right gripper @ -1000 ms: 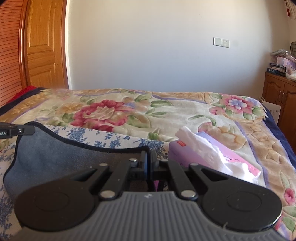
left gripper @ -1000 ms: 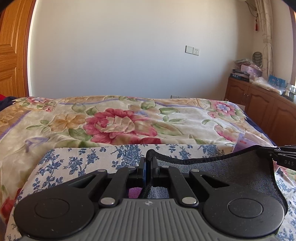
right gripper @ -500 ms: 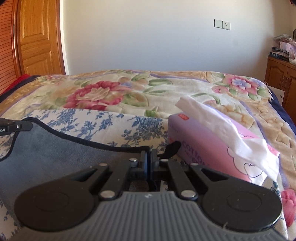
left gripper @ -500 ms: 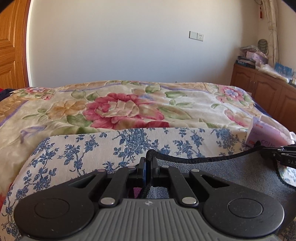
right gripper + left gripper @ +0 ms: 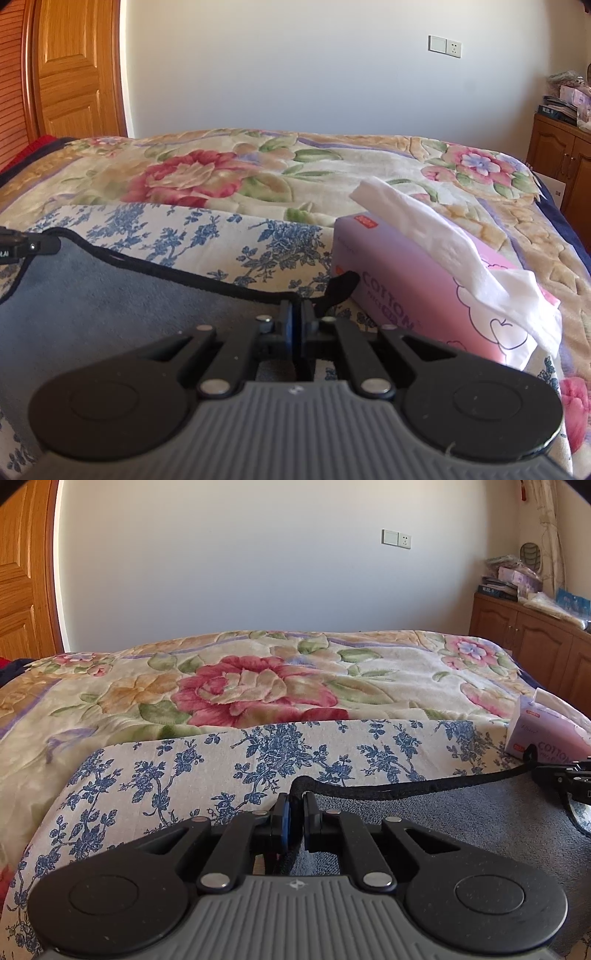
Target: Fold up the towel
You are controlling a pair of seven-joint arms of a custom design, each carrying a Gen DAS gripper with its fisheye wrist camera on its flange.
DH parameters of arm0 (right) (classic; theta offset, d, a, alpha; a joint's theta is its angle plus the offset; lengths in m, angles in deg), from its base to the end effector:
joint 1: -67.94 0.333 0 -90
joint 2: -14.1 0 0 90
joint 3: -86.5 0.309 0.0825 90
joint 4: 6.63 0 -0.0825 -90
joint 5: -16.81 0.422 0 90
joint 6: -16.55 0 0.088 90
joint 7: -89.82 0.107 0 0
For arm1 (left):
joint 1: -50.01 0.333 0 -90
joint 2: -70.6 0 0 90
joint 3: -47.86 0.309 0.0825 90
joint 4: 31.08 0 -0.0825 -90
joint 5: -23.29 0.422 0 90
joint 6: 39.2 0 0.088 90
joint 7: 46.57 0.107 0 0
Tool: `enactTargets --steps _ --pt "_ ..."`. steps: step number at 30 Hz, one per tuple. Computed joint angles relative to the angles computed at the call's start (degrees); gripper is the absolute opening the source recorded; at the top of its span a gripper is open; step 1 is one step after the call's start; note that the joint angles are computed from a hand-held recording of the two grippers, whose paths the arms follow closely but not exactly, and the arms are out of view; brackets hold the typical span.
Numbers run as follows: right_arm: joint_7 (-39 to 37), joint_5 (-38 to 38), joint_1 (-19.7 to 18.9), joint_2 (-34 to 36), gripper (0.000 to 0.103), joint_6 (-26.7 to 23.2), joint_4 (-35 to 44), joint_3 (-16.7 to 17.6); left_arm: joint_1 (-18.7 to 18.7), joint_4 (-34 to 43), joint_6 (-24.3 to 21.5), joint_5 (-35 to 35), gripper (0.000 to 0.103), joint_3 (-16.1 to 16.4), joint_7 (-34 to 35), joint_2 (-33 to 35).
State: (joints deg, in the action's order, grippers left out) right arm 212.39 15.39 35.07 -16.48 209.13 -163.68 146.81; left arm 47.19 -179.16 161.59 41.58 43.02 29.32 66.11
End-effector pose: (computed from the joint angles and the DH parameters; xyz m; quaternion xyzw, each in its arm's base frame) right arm 0.4136 0.2068 0.3751 -0.6530 0.5932 -0.3209 0.3445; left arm 0.4981 -0.1052 0.3689 -0.5406 0.6960 -0.3770 0.2850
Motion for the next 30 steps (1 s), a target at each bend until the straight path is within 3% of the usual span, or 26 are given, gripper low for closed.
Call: enactTargets --steps 2,5,7,8,12,17,30 --pt "0.49 0.37 -0.05 -0.80 0.015 -0.40 -0.09 0.25 0.04 -0.11 -0.05 -0.01 0.011 0.02 -0.02 -0.18" --pt "1.23 0.14 0.37 -1.47 0.016 -0.80 -0.24 -0.17 -0.11 -0.21 -0.09 0.84 0.029 0.43 -1.08 -0.47" --pt "1.62 -0.28 0.86 -2.01 0.033 -1.17 -0.36 -0.64 -0.14 -0.37 0.16 1.01 0.038 0.49 -1.24 -0.72" --pt "1.95 -0.44 1.20 -2.22 0.037 -0.91 -0.57 -0.96 0.04 -0.58 0.35 0.06 0.042 0.08 -0.41 -0.89" --pt "2.80 -0.55 4.68 -3.20 0.038 -1.44 -1.45 -3.90 -0.42 -1.47 -0.23 -0.49 0.047 0.16 0.17 -2.34" --pt "4.12 -1.55 11.61 -6.22 0.039 -3.56 -3.31 -9.35 -1.44 -3.91 -1.51 -1.82 0.061 0.32 1.23 -6.41" --pt "11.62 -7.10 28.30 -15.59 0.052 -12.23 -7.61 -20.78 -7.35 -11.72 -9.96 -7.17 0.071 3.81 6.35 -21.84"
